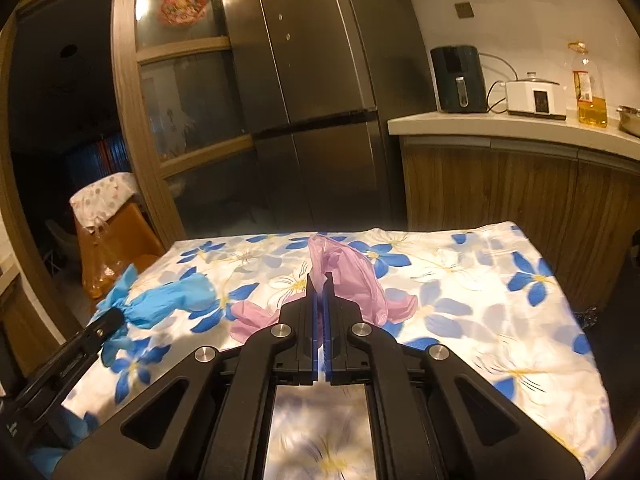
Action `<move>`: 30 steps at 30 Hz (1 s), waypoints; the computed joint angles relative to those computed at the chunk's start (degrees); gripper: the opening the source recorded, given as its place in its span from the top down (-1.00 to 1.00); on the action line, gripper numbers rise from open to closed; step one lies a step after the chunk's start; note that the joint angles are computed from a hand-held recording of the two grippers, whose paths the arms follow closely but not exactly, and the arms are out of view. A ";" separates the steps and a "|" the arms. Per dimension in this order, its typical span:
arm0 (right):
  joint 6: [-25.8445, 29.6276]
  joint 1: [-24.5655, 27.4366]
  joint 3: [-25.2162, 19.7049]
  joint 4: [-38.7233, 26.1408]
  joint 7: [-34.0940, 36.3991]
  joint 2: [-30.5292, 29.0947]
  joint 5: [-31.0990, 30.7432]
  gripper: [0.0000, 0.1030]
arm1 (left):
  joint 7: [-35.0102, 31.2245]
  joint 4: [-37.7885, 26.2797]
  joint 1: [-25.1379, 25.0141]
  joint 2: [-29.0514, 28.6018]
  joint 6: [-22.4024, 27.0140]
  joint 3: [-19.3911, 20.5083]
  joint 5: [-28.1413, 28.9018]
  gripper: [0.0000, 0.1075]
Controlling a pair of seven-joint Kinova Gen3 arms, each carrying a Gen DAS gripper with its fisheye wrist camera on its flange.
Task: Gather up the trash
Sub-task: 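Carry the blue glove and pink glove over the black bin with both tools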
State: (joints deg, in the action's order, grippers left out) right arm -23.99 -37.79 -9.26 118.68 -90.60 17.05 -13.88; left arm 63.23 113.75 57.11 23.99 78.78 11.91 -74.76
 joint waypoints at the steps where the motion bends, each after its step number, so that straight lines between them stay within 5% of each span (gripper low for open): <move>1: -0.40 0.61 -0.41 1.13 -0.67 -0.90 0.61 0.95 | -0.44 -0.63 0.44 0.23 0.53 0.17 -0.12 0.85; 14: -5.37 7.06 -1.66 14.56 -5.23 -12.22 2.84 0.95 | -10.36 -12.47 7.25 4.03 4.25 -0.38 -1.21 0.85; 30: -7.82 17.67 1.02 21.36 -9.31 -18.96 6.16 0.95 | -25.34 -29.24 10.54 11.55 -6.51 -6.78 -5.25 0.85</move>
